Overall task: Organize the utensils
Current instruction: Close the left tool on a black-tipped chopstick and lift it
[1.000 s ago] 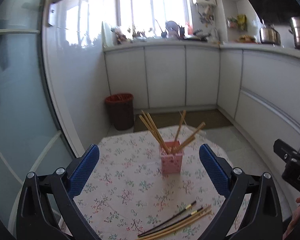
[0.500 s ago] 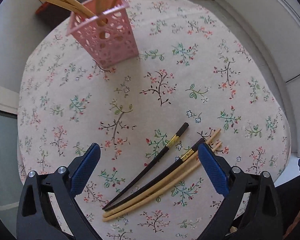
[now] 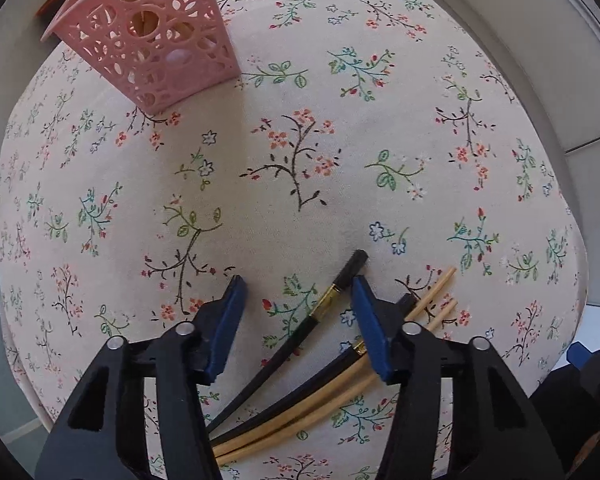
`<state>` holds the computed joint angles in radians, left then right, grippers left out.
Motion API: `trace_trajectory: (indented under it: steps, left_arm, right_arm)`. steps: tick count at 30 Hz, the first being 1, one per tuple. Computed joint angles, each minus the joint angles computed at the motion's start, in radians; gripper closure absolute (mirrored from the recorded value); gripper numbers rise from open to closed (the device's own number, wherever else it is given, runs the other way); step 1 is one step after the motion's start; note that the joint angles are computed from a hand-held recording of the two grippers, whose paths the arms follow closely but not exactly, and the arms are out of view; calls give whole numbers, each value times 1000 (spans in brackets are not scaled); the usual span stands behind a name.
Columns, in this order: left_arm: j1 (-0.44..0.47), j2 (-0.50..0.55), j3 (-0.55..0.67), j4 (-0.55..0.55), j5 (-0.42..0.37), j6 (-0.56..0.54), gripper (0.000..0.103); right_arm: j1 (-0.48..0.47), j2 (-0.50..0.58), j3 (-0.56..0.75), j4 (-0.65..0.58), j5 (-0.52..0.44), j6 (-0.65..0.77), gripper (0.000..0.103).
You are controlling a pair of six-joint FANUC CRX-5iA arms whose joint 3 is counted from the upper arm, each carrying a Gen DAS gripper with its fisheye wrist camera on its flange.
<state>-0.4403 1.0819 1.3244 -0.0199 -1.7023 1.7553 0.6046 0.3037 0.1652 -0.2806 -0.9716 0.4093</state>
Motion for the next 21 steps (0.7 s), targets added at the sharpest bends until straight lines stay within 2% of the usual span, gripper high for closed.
trace_trajectory:
  steps: [1,2,3,6,7,8,11,12,14,15,17,21]
  left_arm:
    - [-3,-9,-13,-4,11,-17,72]
    - [-6,-12,-14,-12,10,-29,88]
    - [-5,-31,-48,-14,28,-31,90]
    - [9,-166,-291,-17,189,-6,94]
    - [16,-203,-355,-19,229,10,95]
    - [27,-248,-430,-10,278,23,96]
    - [59,-392,-651,17,424,45,97]
    - [66,-432,-695,3,443,66,97]
    - [90,-516,-812,24,523,75,97]
    - [103,-557,-866,34,563,80,97]
    - [120,-607,-934,60,618,86,97]
    - [142,-620,-949,114,664,71,97]
  right_arm:
    - [-4,2,4,-14,-1,0,7]
    - [-6,8,14,-29,-4,-1,7]
    - [-9,14,24,-49,-3,-2,7]
    - [-15,39,70,-111,20,21,7]
    - [-16,49,87,-131,43,44,10]
    - [-19,63,112,-156,61,79,20]
    - [-37,124,209,-273,102,230,35]
    - [-50,157,255,-333,97,297,38]
    - [-61,215,327,-395,62,347,51]
    - [-63,236,350,-414,51,352,52]
    - [-51,261,372,-385,32,327,53]
    - [-16,305,423,-242,-30,246,53]
